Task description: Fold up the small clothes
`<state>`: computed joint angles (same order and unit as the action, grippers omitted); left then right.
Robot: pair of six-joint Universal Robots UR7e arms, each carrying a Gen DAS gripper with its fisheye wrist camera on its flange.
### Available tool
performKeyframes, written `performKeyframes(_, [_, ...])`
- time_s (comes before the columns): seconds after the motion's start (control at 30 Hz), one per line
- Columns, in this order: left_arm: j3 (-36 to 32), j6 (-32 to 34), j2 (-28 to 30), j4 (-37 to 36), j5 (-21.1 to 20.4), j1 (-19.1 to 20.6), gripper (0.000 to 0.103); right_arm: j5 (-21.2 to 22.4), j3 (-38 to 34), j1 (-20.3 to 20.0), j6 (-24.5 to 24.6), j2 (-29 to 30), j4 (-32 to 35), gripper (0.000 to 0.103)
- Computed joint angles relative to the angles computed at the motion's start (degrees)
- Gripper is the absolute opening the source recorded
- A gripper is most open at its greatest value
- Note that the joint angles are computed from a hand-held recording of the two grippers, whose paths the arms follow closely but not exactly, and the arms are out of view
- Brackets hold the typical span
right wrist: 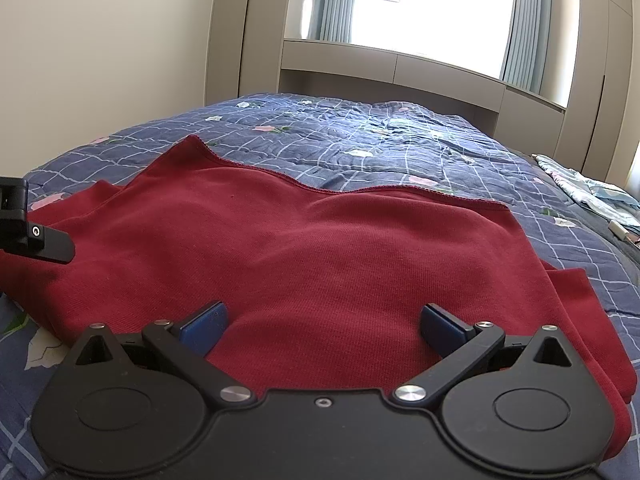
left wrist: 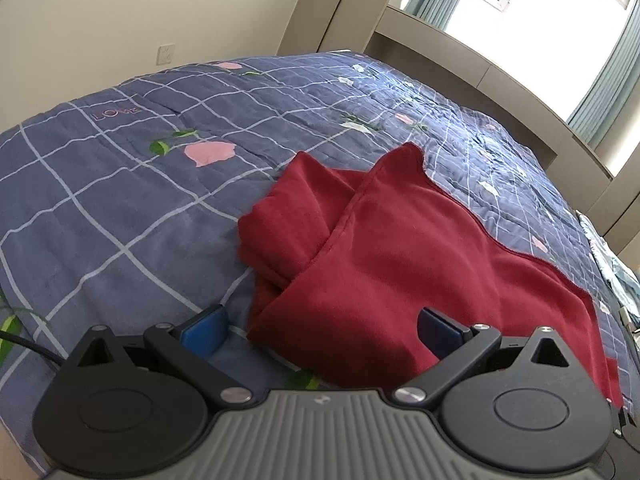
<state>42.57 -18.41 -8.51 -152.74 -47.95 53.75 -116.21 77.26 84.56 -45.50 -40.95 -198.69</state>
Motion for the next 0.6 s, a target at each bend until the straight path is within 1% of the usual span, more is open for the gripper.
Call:
performKeyframes(0.17, [-0.48, 0.68, 0.17, 0.57, 0.06, 0.04, 0.103, 0.05, 0.04, -0.02, 0.07, -0.05, 0.05, 0.102])
performKeyframes(0.33, [-1.14, -0.44, 0.43, 0.92, 0.27, 0.05, 0.102, 0.11, 0.09, -0.06, 0.1, -0.1, 0.07, 0.102])
performKeyframes(0.43, [-1.93, -0.58, 0.84, 1.11, 1.6, -0.15, 0.094, 0.18, 0.01, -0.03, 0.25, -0.06, 0.2, 0.103])
performKeyframes(0.5, [-2.37, -0.45, 1.02, 1.32, 2.4, -0.24, 0.085, 0.18, 0.01, -0.04, 0.26, -0.07, 0.22, 0.103])
performKeyframes(0.6, [-2.8, -0.87, 1.02, 1.79, 2.54, -0.18, 0.075, 0.26, 0.01, -0.05, 0.38, -0.09, 0.31, 0.103])
